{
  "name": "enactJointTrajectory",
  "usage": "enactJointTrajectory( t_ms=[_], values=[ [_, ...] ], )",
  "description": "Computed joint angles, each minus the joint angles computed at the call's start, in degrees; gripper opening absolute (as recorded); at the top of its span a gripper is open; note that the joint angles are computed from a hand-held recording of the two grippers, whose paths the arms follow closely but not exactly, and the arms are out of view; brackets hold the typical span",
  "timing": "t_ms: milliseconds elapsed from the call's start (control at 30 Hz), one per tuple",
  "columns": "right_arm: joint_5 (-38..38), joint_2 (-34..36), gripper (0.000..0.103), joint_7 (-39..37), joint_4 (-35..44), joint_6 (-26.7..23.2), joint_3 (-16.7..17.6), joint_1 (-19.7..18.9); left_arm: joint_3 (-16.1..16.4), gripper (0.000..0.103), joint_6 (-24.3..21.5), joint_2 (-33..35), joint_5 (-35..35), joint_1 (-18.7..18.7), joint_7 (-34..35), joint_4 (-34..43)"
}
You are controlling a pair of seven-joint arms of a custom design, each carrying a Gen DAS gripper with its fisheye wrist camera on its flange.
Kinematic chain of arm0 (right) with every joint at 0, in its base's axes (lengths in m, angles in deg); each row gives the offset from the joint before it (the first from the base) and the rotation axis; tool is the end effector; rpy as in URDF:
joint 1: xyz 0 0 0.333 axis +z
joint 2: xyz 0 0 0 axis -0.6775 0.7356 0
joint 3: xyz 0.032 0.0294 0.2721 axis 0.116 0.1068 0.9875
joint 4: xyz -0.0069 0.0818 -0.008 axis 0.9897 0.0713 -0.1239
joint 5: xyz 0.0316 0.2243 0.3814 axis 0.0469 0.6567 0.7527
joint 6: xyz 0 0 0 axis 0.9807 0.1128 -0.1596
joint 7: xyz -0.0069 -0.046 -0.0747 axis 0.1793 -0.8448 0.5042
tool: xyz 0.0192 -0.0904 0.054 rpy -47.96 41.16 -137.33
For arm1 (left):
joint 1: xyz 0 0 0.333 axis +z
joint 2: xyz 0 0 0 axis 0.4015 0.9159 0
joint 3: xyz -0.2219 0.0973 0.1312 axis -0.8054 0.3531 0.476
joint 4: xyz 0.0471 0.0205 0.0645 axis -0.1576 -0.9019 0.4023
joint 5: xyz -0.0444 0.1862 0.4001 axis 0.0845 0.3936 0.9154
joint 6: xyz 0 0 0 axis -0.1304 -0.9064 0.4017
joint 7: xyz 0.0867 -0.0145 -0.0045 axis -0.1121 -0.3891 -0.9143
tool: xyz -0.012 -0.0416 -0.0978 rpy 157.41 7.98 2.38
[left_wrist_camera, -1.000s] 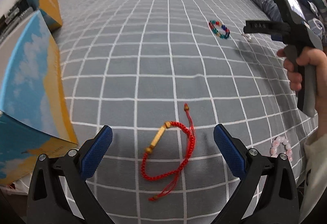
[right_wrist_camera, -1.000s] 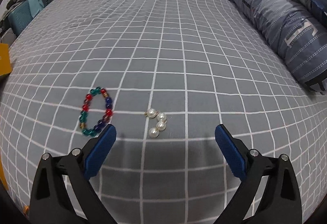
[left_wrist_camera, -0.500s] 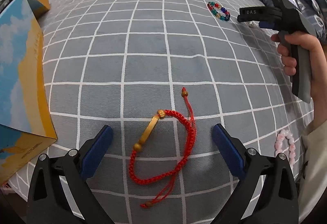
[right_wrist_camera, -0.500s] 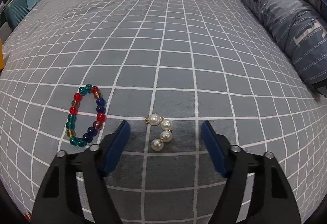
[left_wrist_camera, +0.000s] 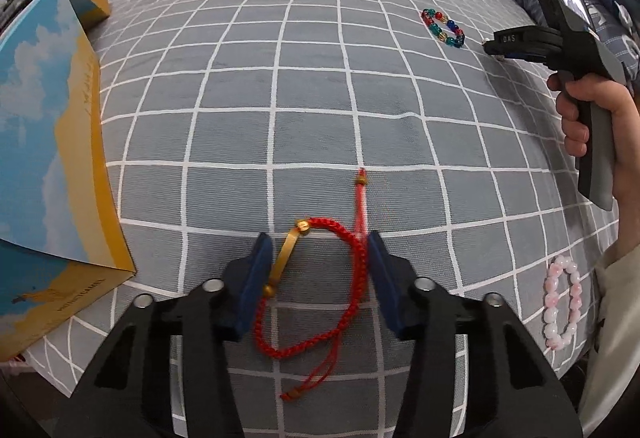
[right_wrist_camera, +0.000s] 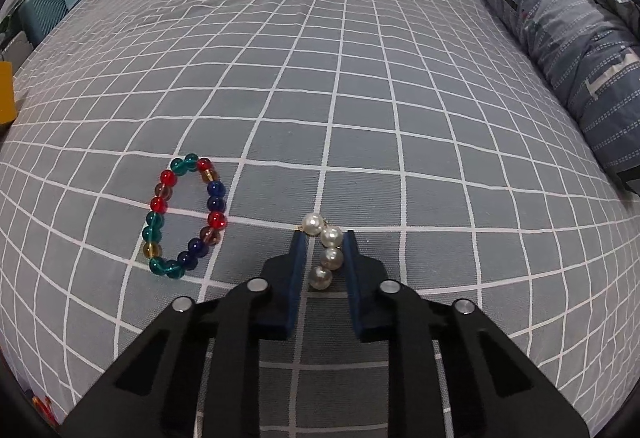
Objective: Organize jewelry
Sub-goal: 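Grasp the red string bracelet with the left tool while the right tool grasps the pearls, then lift both items and carry them over the white box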
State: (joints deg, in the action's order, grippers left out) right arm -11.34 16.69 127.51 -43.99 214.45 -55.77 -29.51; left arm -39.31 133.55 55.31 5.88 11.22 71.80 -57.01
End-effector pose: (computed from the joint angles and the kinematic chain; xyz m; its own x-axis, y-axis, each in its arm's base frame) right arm 0.7546 0.1291 0.4645 0.0836 -0.9915 0.1002 -0.8584 -0.1227 -0.4980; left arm 0.5559 -0.2536 0.4738 0.0291 -0.9977 0.0616 -0.9227 -0.0505 -0.3822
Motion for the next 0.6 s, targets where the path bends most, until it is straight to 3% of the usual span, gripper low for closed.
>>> enactJointTrajectory(
  t_ms=[167, 600],
  values=[
    [0.99, -0.24, 0.011, 0.33, -0.22, -0.08, 0.13, -0.4, -0.18, 0.013, -0.56, -0.1, 0.59, -0.15, -0.27, 0.21],
    [1.07, -1.92, 0.011, 1.74, -1.53, 0.03, 0.15, -0.36, -0.48, 0.01, 0.88, -1.11, 2.78, -0.41, -1.33, -0.53]
  ],
)
